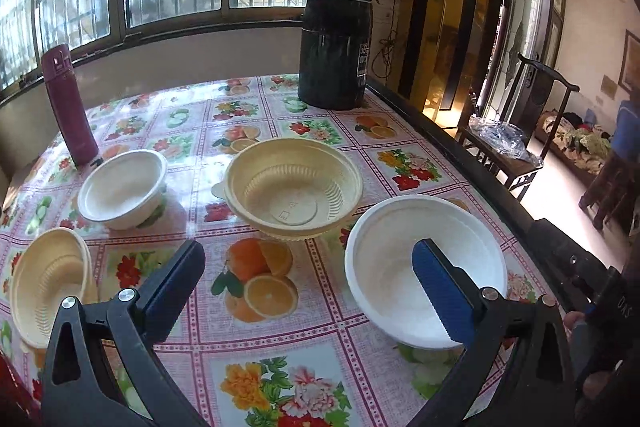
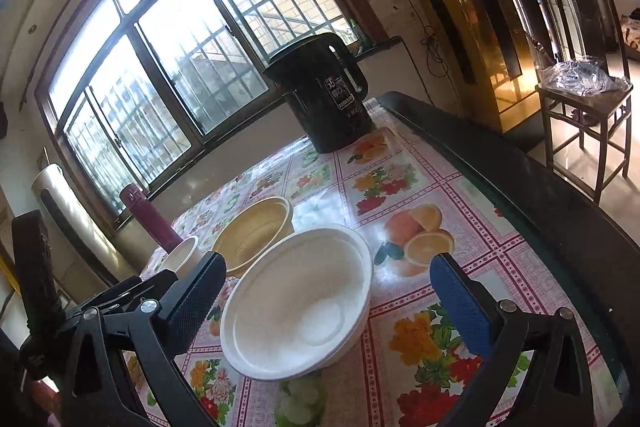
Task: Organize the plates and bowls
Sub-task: 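Move both grippers toward the large white bowl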
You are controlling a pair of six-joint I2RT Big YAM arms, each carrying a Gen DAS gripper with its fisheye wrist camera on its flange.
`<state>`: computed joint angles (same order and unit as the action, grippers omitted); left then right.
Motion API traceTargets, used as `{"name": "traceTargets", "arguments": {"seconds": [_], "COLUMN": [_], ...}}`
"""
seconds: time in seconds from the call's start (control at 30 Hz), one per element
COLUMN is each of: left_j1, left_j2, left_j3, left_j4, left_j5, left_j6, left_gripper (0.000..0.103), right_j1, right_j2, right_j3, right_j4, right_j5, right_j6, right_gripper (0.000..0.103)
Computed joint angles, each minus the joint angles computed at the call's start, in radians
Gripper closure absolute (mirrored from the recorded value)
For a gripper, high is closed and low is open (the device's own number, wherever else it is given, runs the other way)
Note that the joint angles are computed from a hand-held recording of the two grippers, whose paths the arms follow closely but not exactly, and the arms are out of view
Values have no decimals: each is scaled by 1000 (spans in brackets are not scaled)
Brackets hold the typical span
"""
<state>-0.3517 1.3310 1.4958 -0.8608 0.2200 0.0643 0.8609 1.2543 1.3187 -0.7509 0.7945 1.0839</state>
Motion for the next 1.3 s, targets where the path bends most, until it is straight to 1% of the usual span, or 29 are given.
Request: {"name": "traceTargets", "arguments": {"seconds": [0.07,0.13,0.23,0.43,0.5,0.6,0.67,0.77,1.03,1.3], "left_j1": [1,0,7,0,-1,-6,-6,1,-1,7], "left_j2": [9,22,23,3,13,29,29,30,42,51], "left_j3": [-1,8,6,-34,-32,-22,-22,-22,-13,-10], "left_j4": [-20,-53,-80,-44,-56,-91,-93,-94,-118,-113], "left_j5": [47,75,126,133,145,151,155,184,192,170], "left_j6": [1,19,37,64,68,84,84,79,89,61], "left_gripper": [0,0,0,0,0,0,0,0,0,0], "right_j1": [-11,-21,-25,-22,-21,-25,-28,-31,-34,-34], "right_j2": [-2,4,15,28,34,36,36,35,32,34], "right_j3": [-9,-5,5,22,31,32,30,30,27,26], "right_j4": [10,0,-20,-67,-80,-92,-94,-103,-108,-97], "right_j5": [-29,-50,-57,-29,-22,-21,-24,-26,-27,-22], "right_j6": [14,26,29,53,59,71,78,93,106,101], "right_gripper": [0,0,0,0,0,0,0,0,0,0]}}
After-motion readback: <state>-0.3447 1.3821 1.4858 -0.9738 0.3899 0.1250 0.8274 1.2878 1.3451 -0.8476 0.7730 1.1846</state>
